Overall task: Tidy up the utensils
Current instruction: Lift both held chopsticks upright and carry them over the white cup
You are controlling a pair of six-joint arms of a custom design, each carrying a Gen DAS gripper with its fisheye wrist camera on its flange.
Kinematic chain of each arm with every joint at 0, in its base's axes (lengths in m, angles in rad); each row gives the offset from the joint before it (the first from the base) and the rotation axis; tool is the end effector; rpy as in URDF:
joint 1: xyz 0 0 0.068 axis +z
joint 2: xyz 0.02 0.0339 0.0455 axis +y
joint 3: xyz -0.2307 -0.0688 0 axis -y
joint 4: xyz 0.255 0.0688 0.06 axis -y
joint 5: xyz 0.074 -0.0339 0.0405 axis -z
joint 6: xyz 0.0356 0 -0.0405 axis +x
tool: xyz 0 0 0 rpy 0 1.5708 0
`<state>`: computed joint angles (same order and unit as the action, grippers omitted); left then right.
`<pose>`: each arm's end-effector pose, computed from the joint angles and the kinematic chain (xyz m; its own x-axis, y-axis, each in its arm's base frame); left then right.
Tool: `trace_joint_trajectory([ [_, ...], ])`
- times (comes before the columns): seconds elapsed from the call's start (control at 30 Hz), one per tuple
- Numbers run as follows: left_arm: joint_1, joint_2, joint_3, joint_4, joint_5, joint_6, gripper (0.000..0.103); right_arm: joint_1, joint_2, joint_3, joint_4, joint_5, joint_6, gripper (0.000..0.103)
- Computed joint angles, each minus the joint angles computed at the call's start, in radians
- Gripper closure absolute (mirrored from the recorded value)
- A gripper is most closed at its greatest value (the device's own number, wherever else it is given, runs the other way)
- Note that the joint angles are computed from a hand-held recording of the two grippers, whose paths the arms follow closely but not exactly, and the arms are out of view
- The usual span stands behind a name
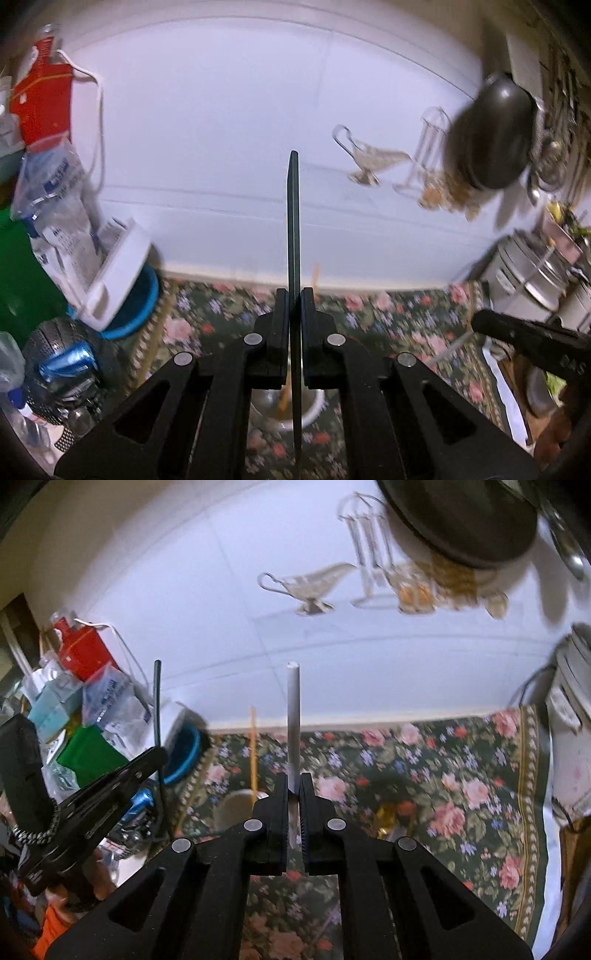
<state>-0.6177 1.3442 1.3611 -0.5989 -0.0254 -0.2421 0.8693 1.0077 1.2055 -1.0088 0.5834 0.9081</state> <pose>0.2562 -0.1809 0.3424 -0.5697 0.1108 -0.8143 0.4379 0.8794 -0.1867 0.1483 0.1451 0.3423 -0.5974 0.3124 -0.7386 0.1273 0.9463 0.2973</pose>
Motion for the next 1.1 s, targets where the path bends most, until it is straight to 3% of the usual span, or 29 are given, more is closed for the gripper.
trace_joint_trajectory([
  [0.3, 0.049, 0.092, 0.032, 0.114, 0.000, -0.047, 0.099, -0.032, 0.092, 0.083, 0.078, -0.046, -0.105, 0.098],
  [0.63, 0.009, 0.180, -0.025, 0.211, -0.100, -0.114, 0.099, -0.104, 0.168, 0.062, 0.166, -0.171, -0.174, 0.098],
  [0.87, -0.032, 0.190, -0.106, 0.317, -0.192, -0.091, 0.099, -0.148, 0.194, 0.016, 0.191, -0.247, -0.173, 0.098],
  [1.1, -0.042, 0.176, -0.167, 0.332, -0.154, -0.052, 0.099, -0.171, 0.250, 0.013, 0.205, -0.295, -0.178, 0.098],
])
